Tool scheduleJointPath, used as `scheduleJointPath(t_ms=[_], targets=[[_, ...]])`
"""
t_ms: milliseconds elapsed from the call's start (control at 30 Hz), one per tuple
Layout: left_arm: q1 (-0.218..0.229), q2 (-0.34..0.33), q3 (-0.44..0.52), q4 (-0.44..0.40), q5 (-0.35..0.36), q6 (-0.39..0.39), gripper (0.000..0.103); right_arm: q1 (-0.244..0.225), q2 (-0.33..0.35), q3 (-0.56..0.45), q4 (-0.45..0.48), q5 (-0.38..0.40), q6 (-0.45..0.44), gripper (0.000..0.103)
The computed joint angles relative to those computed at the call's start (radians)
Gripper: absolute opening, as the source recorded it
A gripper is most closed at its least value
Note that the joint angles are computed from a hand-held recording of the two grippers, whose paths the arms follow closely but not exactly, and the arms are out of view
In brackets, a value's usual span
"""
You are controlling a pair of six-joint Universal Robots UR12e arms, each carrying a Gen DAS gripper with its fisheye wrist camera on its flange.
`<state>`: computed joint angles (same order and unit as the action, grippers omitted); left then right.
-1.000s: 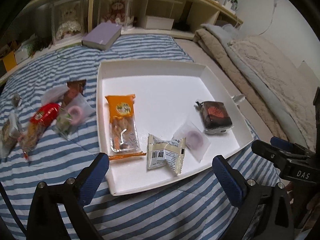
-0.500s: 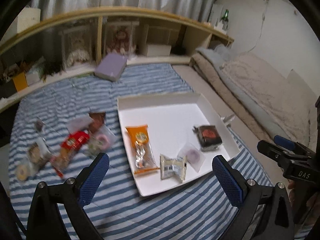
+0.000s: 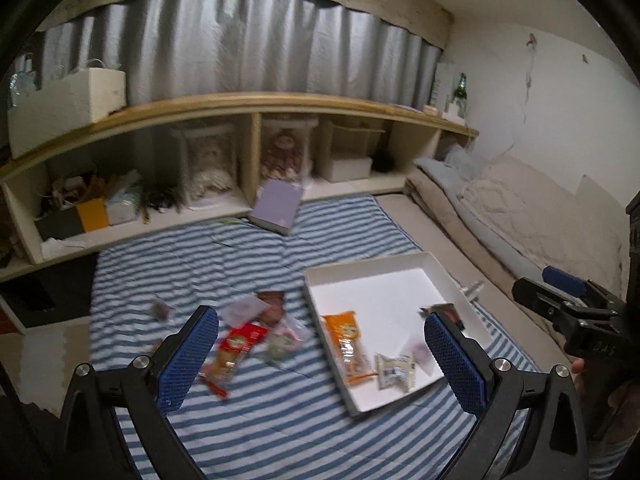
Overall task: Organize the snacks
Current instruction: 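Withdraw both tools from the tray back toward the remaining snacks, then grasp the red-wrapped twist pastry with the right tool and lift it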
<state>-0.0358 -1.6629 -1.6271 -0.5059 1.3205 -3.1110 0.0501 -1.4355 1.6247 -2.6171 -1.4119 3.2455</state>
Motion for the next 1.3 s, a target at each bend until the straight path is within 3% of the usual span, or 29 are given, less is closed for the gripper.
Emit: scheduleJointPath(t_ms=[267, 433, 533, 667, 800, 1033, 1200, 1300], targets=[[0.083, 0.042, -0.035, 0.021, 0.030, 0.056, 0.103, 0.081, 0.070, -0.058, -0.049, 0.003, 0.027, 0.103], [0.136, 0.036, -0.094, 0.136, 0.030, 0.029, 0.103, 0.131, 0.123, -0.083, -0.081, -0.011, 0.070, 0.103], [0.165, 0.024, -0.104, 0.107, 0.014, 0.034, 0.103, 0.159, 0.162, -0.106, -0.077, -0.013, 0.105, 0.103], [0.192, 0.003, -0.104, 0.044, -0.020, 0.117, 0.103, 0.190, 0.207, -0.126, -0.087, -0.031, 0.153, 0.103], [0.203, -0.035, -0.108, 0.046, -0.019, 0.162, 0.103, 0.216, 0.257, -0.160, -0.034, -0.038, 0.245, 0.103], [0.217, -0.131, -0.057, 0.012, -0.004, 0.282, 0.103, 0.236, 0.333, -0.207, 0.073, -0.005, 0.526, 0.103], [0.228, -0.162, -0.064, 0.013, -0.018, 0.322, 0.103, 0.256, 0.377, -0.258, 0.143, -0.022, 0.640, 0.101], [0.235, -0.169, -0.062, -0.032, -0.049, 0.361, 0.093, 0.263, 0.402, -0.287, 0.164, -0.014, 0.712, 0.096]])
